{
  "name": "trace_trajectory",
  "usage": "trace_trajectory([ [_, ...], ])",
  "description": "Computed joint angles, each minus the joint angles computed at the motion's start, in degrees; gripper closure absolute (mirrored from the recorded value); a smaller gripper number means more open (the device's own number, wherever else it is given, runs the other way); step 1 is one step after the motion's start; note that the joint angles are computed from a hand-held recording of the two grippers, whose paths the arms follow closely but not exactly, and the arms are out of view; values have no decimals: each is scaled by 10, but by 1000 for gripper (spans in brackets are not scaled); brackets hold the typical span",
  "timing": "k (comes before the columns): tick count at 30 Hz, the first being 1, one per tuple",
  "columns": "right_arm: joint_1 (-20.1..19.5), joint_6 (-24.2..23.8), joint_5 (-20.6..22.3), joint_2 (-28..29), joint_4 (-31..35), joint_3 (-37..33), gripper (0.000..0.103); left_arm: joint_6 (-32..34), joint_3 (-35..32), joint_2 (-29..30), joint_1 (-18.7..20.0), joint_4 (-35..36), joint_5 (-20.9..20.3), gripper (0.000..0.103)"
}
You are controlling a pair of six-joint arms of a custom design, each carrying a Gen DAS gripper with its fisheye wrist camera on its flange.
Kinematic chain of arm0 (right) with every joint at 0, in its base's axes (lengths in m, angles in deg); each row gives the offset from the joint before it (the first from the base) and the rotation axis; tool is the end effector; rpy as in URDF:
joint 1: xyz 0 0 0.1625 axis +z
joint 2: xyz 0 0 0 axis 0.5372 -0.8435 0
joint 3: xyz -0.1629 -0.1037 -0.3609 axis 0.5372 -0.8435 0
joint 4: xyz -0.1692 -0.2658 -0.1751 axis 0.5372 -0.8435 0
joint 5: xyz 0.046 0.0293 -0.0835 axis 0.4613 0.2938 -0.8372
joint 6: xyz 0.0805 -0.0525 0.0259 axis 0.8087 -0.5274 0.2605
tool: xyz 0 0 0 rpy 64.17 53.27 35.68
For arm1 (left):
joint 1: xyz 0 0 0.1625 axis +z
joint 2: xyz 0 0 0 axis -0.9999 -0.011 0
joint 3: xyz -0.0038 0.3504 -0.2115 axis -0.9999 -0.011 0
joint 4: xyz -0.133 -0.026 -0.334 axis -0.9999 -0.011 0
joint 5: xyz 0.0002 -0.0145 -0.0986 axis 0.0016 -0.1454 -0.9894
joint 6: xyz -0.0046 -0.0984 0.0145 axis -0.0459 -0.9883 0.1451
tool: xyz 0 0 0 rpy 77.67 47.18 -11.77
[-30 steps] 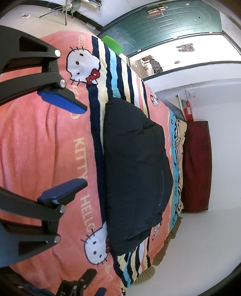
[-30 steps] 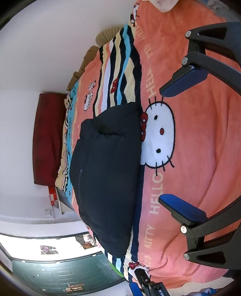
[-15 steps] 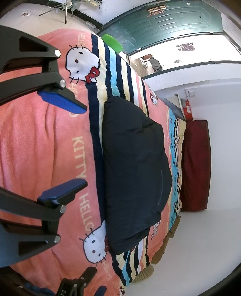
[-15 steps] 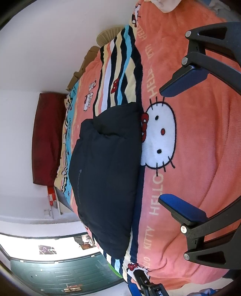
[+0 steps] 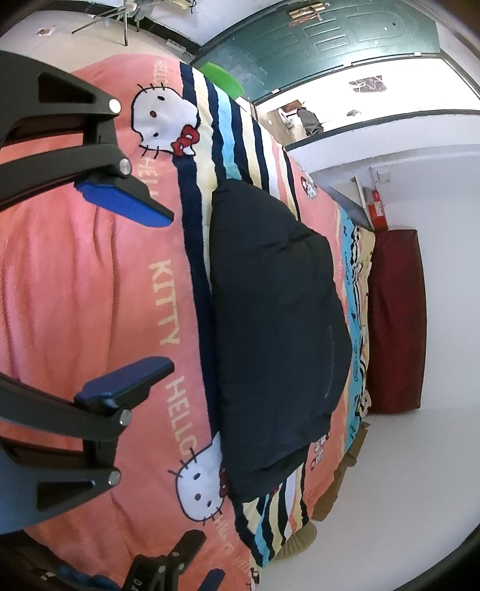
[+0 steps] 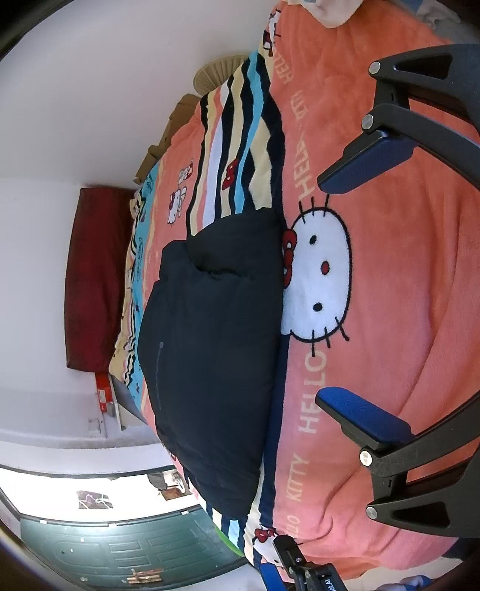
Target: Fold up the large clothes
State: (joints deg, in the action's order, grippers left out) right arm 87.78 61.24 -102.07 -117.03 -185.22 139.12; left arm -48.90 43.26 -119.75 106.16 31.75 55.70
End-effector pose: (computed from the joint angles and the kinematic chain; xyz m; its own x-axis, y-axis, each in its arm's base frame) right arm 0.3403 -0.4469 0.2350 -0.6257 -0.2978 0.7210 -0.7138 0.5915 -0.3751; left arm -0.2686 -0.3093 0.3592 -0.6277 -0.2571 -0.7348 0.4359 0.6659 -0.6054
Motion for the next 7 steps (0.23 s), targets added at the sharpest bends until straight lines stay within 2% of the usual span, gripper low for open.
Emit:
trace_trajectory([
  [7, -1, 0, -2, -2, -6, 3, 0, 14, 4, -2, 4, -18, -3, 32],
])
